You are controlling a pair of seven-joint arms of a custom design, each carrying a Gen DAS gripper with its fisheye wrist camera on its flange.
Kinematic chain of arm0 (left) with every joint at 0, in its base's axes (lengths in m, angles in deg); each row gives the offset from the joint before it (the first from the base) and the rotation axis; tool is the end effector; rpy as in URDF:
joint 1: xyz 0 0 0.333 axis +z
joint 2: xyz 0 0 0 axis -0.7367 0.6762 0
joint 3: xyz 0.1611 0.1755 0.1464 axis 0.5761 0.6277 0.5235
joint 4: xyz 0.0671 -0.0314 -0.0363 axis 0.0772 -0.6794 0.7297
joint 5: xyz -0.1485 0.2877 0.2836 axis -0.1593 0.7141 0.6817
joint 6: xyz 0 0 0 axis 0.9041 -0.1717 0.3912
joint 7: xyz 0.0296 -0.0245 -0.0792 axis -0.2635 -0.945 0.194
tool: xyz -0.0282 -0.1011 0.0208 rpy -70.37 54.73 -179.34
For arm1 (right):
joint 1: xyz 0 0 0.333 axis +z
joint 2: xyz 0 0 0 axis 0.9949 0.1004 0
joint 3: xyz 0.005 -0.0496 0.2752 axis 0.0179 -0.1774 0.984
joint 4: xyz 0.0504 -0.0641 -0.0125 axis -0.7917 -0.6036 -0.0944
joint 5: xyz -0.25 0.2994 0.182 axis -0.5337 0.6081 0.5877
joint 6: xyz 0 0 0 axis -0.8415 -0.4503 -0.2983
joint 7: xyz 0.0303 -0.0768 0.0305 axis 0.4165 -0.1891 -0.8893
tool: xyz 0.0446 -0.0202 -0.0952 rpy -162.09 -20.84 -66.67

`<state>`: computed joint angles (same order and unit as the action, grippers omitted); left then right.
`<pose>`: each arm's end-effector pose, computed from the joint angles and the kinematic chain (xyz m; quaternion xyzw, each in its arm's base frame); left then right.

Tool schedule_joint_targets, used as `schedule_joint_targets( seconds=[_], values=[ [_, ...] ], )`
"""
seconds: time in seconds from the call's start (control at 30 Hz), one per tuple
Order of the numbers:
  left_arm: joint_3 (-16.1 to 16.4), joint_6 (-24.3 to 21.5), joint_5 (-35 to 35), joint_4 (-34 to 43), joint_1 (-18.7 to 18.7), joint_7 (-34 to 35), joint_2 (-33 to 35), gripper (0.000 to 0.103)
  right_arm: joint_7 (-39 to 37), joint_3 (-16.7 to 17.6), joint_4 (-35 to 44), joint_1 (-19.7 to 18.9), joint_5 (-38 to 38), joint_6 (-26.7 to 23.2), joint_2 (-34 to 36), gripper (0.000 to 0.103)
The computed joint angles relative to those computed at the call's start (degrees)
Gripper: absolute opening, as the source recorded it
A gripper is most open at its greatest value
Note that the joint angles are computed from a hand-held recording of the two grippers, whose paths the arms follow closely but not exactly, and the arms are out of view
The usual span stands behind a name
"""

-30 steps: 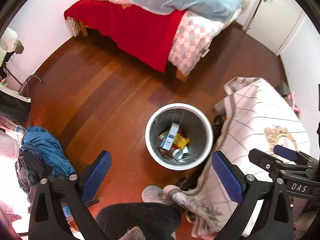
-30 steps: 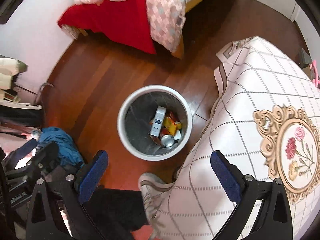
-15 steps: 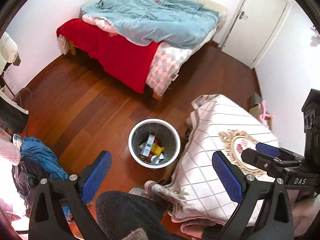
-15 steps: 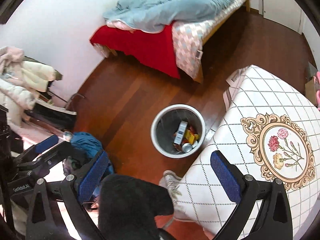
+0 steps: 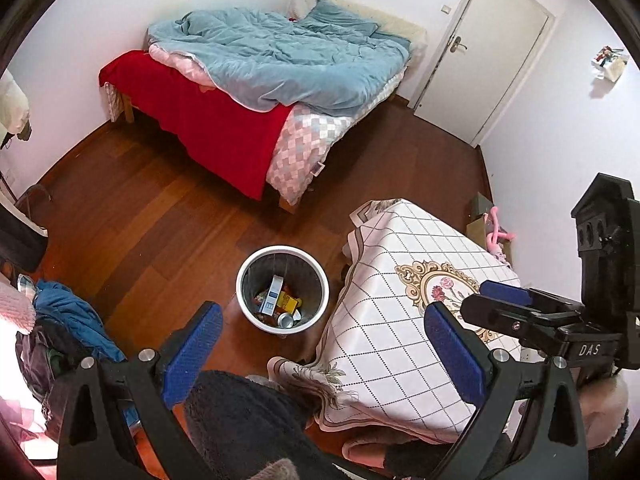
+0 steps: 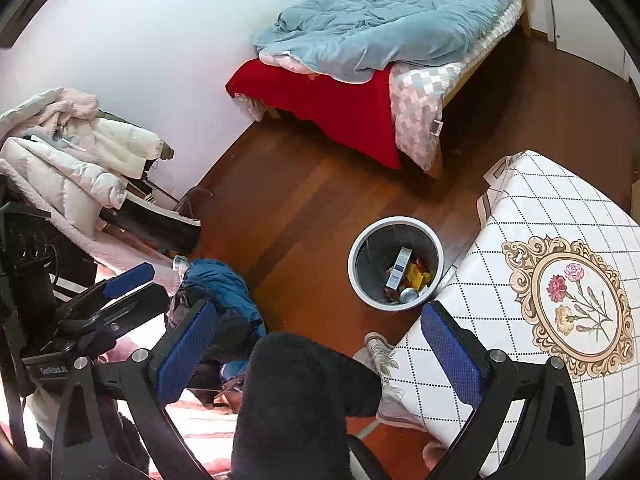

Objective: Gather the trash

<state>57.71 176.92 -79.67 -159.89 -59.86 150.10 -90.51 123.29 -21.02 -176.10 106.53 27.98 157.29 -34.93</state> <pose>0.4461 -0.1283 0.7069 -0.5879 0.7423 -0.3140 0.0696 0.4181 0.3054 0.6770 -0.6569 0.6796 -0.0035 0.3267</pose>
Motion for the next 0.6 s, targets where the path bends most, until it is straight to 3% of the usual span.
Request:
schedule_joint_targets(
  seconds=[0.6],
  values=[
    [0.13,-0.61,0.12,-0.68,0.42,-0.66,-0.7,0.103,-0.77,0.0,2.11,0.48,0.05,-2.38,1.76,0.103]
  ],
)
